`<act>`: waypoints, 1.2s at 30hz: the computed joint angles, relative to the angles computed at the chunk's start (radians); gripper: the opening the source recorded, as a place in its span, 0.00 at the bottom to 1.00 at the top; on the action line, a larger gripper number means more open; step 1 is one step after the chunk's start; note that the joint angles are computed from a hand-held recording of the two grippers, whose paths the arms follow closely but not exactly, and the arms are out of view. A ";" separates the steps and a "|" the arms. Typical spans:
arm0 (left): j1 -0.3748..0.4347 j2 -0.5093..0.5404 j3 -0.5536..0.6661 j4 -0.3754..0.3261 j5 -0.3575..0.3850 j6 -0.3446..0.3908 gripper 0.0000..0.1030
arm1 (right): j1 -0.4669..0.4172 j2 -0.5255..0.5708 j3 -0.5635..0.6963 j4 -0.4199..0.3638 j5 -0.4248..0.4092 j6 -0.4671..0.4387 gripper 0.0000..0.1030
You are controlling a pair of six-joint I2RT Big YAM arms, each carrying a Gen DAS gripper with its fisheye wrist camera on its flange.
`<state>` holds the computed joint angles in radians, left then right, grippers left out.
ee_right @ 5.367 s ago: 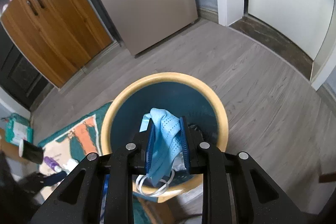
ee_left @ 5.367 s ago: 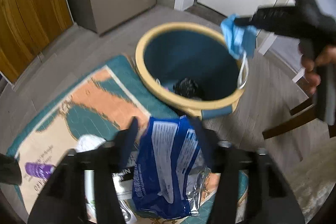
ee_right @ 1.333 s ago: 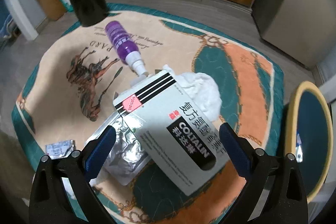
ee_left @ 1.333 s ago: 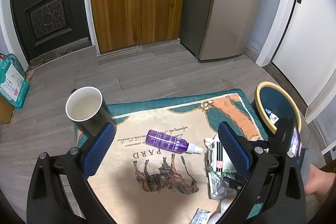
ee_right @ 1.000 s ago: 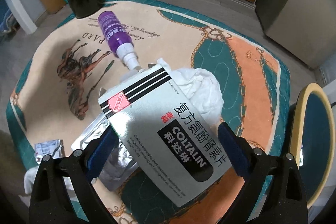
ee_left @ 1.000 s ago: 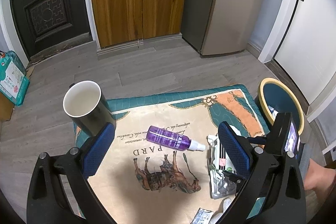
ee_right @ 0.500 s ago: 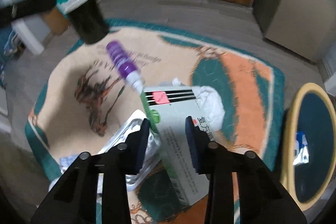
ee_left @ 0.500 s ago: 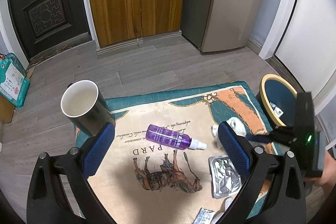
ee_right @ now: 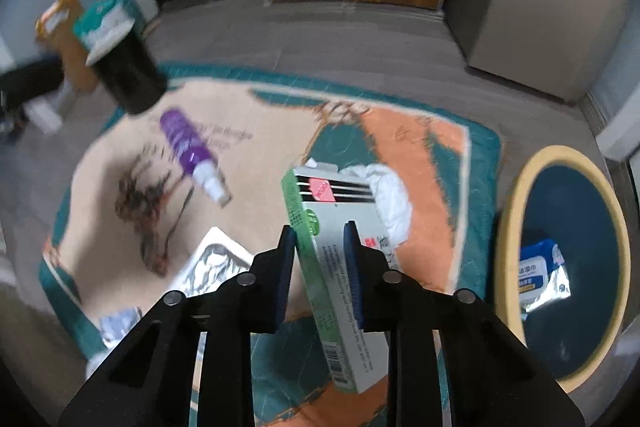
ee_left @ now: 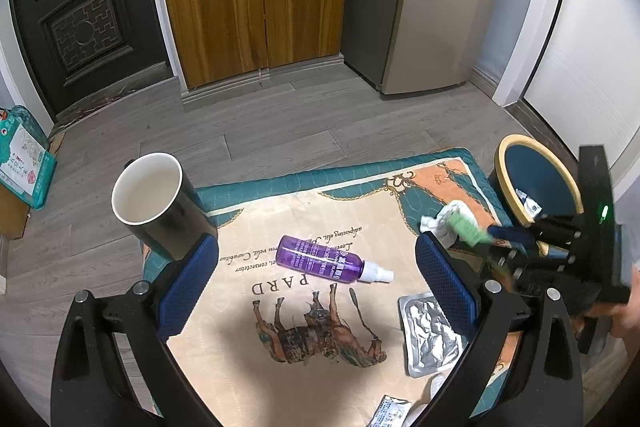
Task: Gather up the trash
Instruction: 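Grasp the white COLTALIN medicine box with the right gripper and lift it toward the bin, then grasp the silver blister pack with the left gripper while the right carries the box toward the bin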
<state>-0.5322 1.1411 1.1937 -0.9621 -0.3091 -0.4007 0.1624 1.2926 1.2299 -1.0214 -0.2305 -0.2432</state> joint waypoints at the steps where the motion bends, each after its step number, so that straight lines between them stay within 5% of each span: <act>1: 0.001 0.000 0.000 -0.001 0.002 -0.002 0.94 | -0.013 0.001 0.006 0.005 -0.006 0.017 0.23; 8: -0.001 0.008 0.004 -0.006 0.001 0.006 0.94 | -0.103 0.011 0.035 0.028 -0.014 0.101 0.23; 14: -0.006 0.012 0.005 -0.009 0.001 0.009 0.94 | -0.118 0.037 0.048 -0.024 -0.099 0.067 0.23; 21: -0.010 0.019 0.009 -0.019 -0.001 0.017 0.94 | -0.080 0.042 0.034 -0.056 -0.028 -0.014 0.39; 26: -0.011 0.028 0.009 -0.023 0.007 0.022 0.94 | -0.060 0.035 0.025 -0.052 0.013 -0.062 0.21; 36: -0.119 0.158 -0.043 -0.012 0.089 -0.070 0.94 | -0.107 -0.034 0.086 -0.056 -0.028 0.015 0.19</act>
